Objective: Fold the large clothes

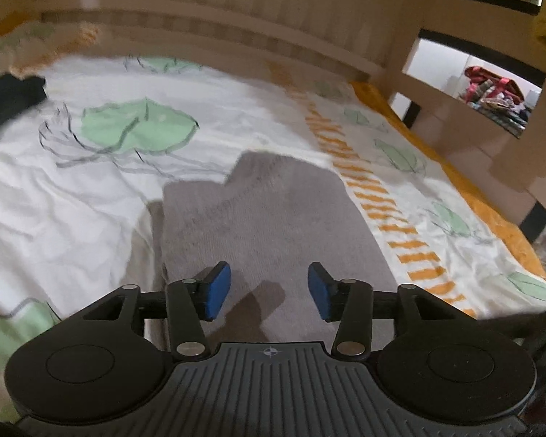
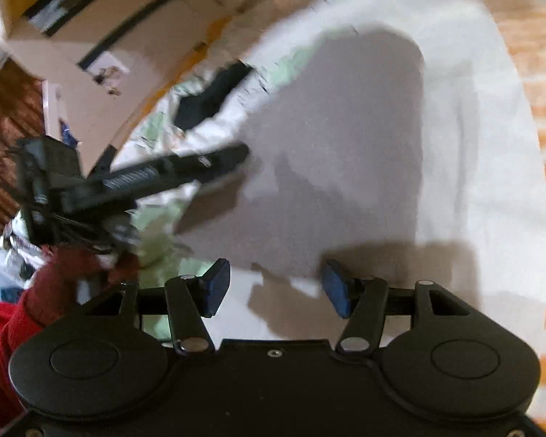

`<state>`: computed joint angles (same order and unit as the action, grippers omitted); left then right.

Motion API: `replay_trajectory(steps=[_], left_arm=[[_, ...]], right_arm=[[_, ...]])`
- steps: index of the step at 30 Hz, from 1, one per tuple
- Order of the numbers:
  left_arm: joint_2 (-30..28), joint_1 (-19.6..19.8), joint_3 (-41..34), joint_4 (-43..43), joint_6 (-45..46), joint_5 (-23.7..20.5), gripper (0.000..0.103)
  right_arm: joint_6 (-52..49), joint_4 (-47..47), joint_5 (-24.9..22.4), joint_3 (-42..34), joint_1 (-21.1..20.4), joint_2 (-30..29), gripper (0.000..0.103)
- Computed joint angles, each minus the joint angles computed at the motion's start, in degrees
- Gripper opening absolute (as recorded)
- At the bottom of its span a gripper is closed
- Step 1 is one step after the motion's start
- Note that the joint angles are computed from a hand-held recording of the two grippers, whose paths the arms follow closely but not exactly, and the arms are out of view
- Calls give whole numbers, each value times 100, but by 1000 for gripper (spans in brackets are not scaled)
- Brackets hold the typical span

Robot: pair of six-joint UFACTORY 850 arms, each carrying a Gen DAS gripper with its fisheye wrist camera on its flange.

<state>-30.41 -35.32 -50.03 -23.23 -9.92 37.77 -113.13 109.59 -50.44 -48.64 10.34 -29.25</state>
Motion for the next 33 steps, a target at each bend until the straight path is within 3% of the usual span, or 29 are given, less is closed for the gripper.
replay_trajectory(steps=[3,6,11,13,16,17,21,24,29,32,33], left_arm=[[-36,-37,22,-273,102,215,50],[-105,10,10,-155,-79,258,52],[-177,29,-44,-115,12,227,60],[-214,37,-79,-127,29,155,60],[-279,37,-153,-241,191,11,60],[-293,42,-162,-234,187,-2,60],[-278,47,-135,-162,89,33,60],[-228,2,-67,-263,190,146,61],[-72,-136,99,-620,375,314,62],[26,-189,225,-833,333,457,62],[39,-195,239,-906,332,477,63]], right_arm=[[-720,791,-123,-60,-22,125,91],[-1525,1708,256,-379,129,64,93],[-3215,3130,1453,-1265,566,-410,98],[-3369,3175,1858,-1589,639,-639,98],[-2491,2373,2851,-2274,767,-1116,97],[-2319,2203,2979,-2275,764,-1165,97],[-1298,1507,2846,-2324,644,-1260,100],[-1885,1985,2585,-2023,595,-1016,99],[-3041,2591,1243,-1047,463,-368,99],[-3280,2076,645,-642,417,-196,99],[-3221,1801,650,-627,421,-216,99]])
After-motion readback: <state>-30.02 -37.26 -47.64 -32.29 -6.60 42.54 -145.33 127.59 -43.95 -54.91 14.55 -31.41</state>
